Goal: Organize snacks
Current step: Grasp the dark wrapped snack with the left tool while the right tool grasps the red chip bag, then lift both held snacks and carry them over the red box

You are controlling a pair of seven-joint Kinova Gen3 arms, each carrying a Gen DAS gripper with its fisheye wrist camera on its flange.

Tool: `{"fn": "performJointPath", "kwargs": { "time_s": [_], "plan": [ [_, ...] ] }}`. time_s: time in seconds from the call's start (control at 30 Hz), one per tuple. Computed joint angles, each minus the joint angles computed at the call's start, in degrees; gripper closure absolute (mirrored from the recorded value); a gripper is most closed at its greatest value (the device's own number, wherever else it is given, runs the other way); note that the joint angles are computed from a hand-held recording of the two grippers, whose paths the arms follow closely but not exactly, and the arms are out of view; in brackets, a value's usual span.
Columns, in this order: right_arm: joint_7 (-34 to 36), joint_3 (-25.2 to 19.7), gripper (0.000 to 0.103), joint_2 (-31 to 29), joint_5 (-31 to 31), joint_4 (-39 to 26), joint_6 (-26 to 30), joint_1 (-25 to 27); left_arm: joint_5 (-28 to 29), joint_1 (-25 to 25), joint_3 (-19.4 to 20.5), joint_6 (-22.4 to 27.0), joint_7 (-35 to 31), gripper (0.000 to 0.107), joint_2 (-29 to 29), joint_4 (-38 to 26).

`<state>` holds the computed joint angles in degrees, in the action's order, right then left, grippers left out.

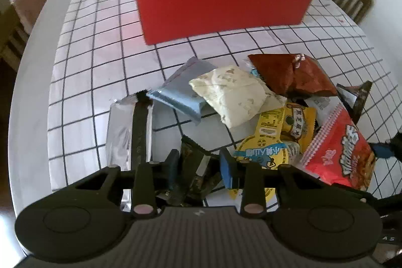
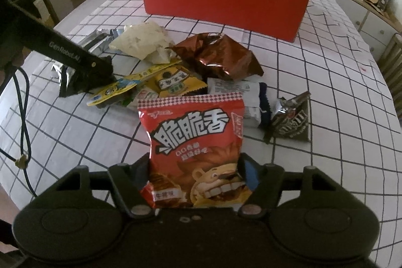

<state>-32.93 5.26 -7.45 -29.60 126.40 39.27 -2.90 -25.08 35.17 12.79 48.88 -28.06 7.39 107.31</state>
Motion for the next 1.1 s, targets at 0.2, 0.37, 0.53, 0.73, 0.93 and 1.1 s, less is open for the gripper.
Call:
{"fn": "performJointPath", "kwargs": {
  "time_s": [0.2, 0.37, 0.53, 0.73, 0.93, 1.1],
  "plan": [
    [0.25, 1.06, 0.039, -0.86, -0.97, 0.03, 1.25, 0.79, -1.56, 1.25, 0.26, 1.41, 6.42, 0.08, -0.72, 0.55],
    [0.86, 2.03, 0.039, -1.95, -1.4, 0.3, 2.19, 1.01, 0.03, 0.6, 1.19, 0.53, 4.78, 0.08, -2.17, 1.85],
    [1.64, 3.27, 0.039, -2.57, -2.28, 0.48, 3.77, 1.55, 0.9, 0.54, 2.23, 0.53, 4.4, 0.07, -3.0, 2.6],
    [2.19, 4.36, 0.039, -3.04, -3.19, 0.54, 5.0, 2.6, 2.42, 0.12, 3.39, -1.36, 0.88, 0.041, -4.56, 3.91],
    [2.65, 4.77, 0.039, -3.25, -3.42, 0.46, 6.06, 3.45, 4.2, 0.06, 3.52, -0.61, -2.43, 0.042, -3.68, 3.78],
    [2.83, 4.63, 0.039, -3.28, -3.54, 0.42, 6.38, 3.57, 3.47, 0.93, 3.32, 0.45, -0.09, 0.057, -2.9, 3.62]
  ]
}}
